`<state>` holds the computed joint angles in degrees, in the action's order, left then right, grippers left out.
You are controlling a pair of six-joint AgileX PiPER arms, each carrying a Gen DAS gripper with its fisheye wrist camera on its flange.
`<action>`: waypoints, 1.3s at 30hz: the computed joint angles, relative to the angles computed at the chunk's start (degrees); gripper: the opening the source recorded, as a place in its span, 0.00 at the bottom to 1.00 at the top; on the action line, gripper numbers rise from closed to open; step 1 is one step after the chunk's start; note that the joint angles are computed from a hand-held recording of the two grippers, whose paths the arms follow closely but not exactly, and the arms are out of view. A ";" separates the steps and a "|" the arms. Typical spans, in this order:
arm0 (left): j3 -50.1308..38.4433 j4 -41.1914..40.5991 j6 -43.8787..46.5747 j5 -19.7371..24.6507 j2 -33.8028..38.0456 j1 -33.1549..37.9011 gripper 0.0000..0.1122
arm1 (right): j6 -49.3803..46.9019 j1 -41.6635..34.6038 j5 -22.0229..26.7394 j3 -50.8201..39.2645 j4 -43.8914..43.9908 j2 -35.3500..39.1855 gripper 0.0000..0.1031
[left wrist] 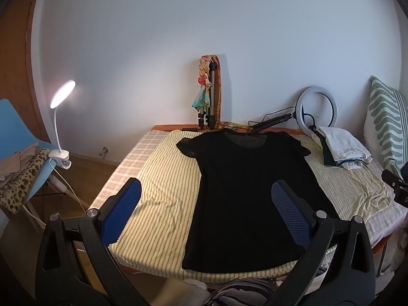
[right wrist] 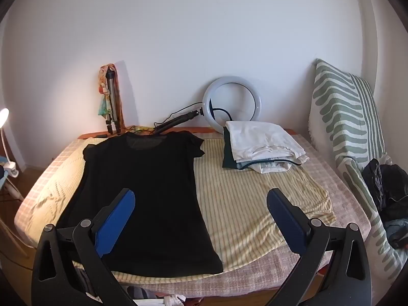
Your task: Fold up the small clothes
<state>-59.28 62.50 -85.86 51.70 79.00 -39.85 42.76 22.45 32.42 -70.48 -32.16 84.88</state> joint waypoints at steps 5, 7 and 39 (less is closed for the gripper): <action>0.94 -2.89 2.34 -4.51 -1.47 4.43 0.92 | 2.33 0.34 0.17 0.34 -2.50 0.69 1.00; -0.59 -0.62 1.36 -0.79 0.39 1.80 0.92 | 2.17 0.14 0.76 0.07 -2.40 0.38 1.00; -0.92 1.10 -0.03 1.28 0.81 0.59 0.92 | 9.41 1.24 0.45 1.90 -9.49 -0.42 1.00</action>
